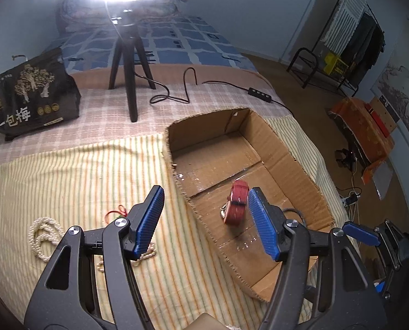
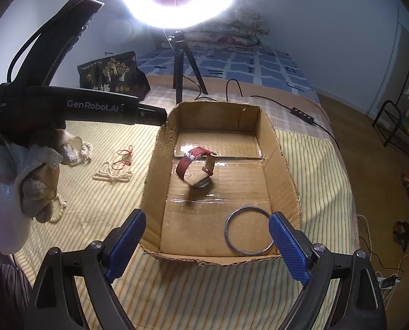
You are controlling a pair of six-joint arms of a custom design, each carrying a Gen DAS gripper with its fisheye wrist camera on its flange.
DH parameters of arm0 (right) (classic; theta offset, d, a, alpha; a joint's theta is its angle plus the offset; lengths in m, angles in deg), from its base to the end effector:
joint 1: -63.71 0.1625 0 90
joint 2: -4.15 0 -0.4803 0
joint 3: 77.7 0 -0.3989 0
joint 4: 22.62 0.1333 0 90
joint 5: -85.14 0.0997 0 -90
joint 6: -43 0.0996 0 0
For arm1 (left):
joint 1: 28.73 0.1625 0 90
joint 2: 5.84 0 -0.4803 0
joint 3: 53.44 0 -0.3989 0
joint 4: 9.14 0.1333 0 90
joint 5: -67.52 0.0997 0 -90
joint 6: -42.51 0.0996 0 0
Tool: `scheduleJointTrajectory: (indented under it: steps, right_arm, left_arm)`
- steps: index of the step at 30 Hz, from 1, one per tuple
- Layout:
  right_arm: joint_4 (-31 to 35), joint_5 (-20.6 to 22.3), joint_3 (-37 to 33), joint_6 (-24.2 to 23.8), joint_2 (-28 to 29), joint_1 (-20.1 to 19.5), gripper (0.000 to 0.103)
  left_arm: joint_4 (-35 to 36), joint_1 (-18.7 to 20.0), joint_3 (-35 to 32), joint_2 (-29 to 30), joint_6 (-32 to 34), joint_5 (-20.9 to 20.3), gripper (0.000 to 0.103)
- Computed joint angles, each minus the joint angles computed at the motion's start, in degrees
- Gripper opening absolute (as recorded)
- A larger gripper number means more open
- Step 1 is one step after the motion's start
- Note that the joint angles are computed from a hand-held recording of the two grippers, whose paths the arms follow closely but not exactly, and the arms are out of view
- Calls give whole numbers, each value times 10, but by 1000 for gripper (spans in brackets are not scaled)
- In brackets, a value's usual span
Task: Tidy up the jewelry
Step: 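Open both tools to drop the watch and bangle into the box, then move both tools back toward the pearl jewelry on the sheet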
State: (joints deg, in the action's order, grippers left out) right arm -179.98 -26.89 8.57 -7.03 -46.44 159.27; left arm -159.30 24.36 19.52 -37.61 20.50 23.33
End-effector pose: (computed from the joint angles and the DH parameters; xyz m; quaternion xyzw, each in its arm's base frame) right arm 0.1693 -0.7494 0.2747 0.3942 -0.8597 0.1784 0.2715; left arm -0.3320 -0.7829 0.1194 0.0542 0.9092 -0.3210 0.2596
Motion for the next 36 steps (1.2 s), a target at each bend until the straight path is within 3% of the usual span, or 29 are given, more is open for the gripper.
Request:
scheduleJointTrajectory:
  steps: [18, 29, 36]
  right_arm:
    - [7, 33, 31, 31, -28, 24, 92]
    - [14, 49, 43, 18, -17, 38, 92]
    - [8, 64, 54, -9, -6, 47, 92]
  left_arm:
    - [-71, -13, 160, -132, -3, 67, 65]
    - [-58, 2, 274, -228, -68, 96, 65]
    - [-49, 17, 312, -263, -115, 89, 65]
